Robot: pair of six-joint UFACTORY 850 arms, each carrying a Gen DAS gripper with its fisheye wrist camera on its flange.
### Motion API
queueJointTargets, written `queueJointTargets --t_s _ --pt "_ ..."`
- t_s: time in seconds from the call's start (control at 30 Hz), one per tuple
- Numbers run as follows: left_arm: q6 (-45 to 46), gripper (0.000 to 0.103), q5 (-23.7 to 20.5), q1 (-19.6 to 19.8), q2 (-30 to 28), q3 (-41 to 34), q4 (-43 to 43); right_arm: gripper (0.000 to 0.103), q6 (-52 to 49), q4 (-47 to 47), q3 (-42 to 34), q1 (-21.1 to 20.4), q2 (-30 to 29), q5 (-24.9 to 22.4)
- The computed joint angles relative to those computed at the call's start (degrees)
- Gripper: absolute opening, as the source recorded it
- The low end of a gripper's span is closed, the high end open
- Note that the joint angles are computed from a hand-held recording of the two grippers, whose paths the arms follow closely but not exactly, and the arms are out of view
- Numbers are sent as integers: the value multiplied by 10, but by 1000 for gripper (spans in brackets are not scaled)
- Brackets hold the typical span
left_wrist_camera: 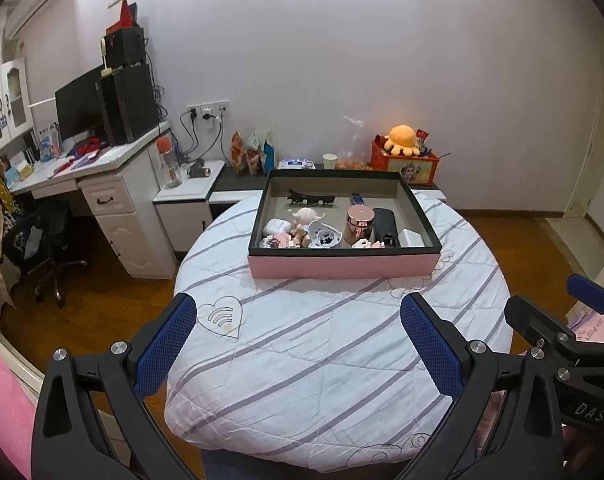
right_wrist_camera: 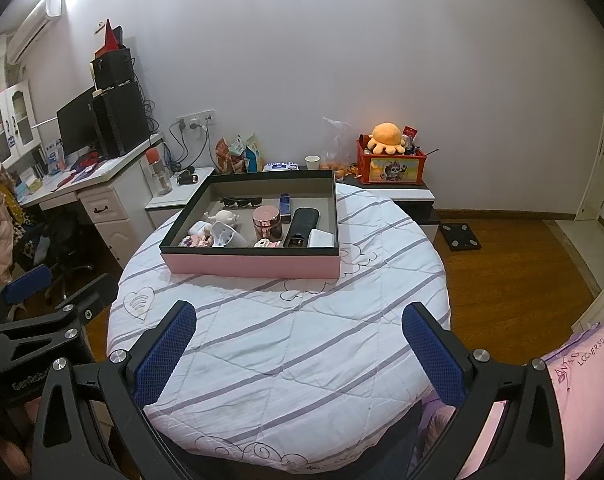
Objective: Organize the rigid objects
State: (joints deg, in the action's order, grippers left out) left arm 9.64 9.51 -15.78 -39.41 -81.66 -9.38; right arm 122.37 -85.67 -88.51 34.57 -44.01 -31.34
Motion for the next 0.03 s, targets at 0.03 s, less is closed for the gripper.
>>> queueJointTargets --t_s 0.03 --pt "-9 103 -2 0 -1 -2 8 103 -1 1 -2 0 -1 0"
